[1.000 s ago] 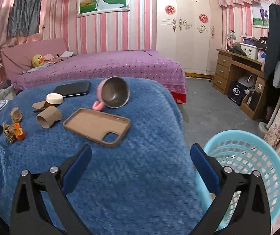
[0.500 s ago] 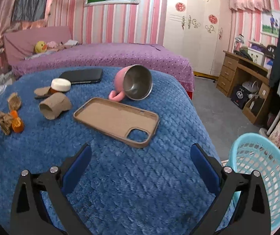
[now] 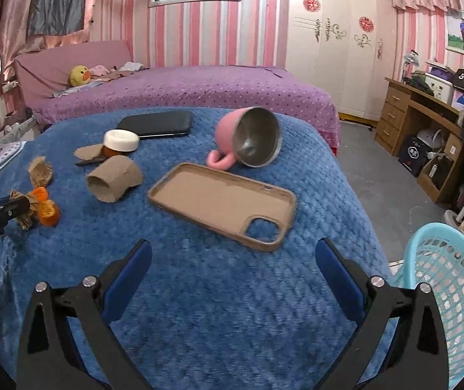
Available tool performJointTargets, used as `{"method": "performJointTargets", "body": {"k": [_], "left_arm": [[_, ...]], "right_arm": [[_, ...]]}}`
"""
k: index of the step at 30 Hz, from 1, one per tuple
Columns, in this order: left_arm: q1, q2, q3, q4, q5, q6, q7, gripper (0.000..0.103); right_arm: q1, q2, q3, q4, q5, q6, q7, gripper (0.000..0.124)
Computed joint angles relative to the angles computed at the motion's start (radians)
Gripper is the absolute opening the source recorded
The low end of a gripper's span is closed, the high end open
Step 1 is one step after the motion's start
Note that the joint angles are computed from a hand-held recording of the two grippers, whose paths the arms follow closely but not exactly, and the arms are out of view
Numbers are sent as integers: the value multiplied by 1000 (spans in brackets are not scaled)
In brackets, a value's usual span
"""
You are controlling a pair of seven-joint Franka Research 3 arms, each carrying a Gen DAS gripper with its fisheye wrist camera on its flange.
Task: Collect trash
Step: 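Grasp the crumpled brown paper with the left gripper and lift it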
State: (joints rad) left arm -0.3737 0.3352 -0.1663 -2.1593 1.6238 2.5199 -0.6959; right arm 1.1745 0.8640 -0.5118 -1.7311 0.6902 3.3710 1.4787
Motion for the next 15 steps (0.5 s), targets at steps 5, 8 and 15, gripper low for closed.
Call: {"method": "performJointTargets", "body": {"k": [5,8,15], "left_arm": [[-16,-122,-20,-129,-37,-110,-39,40],[0,-161,-32,-176,-79,-159,-51,40],[47,-176,-36,-218,-178,-186,-25,40]], "right_arm": [[-23,-4,63,37,-28,20,-43,98],[-32,13,88,90,-41,-2,-61,98],[-36,104,108,276,-164,-80,-47,97]]}}
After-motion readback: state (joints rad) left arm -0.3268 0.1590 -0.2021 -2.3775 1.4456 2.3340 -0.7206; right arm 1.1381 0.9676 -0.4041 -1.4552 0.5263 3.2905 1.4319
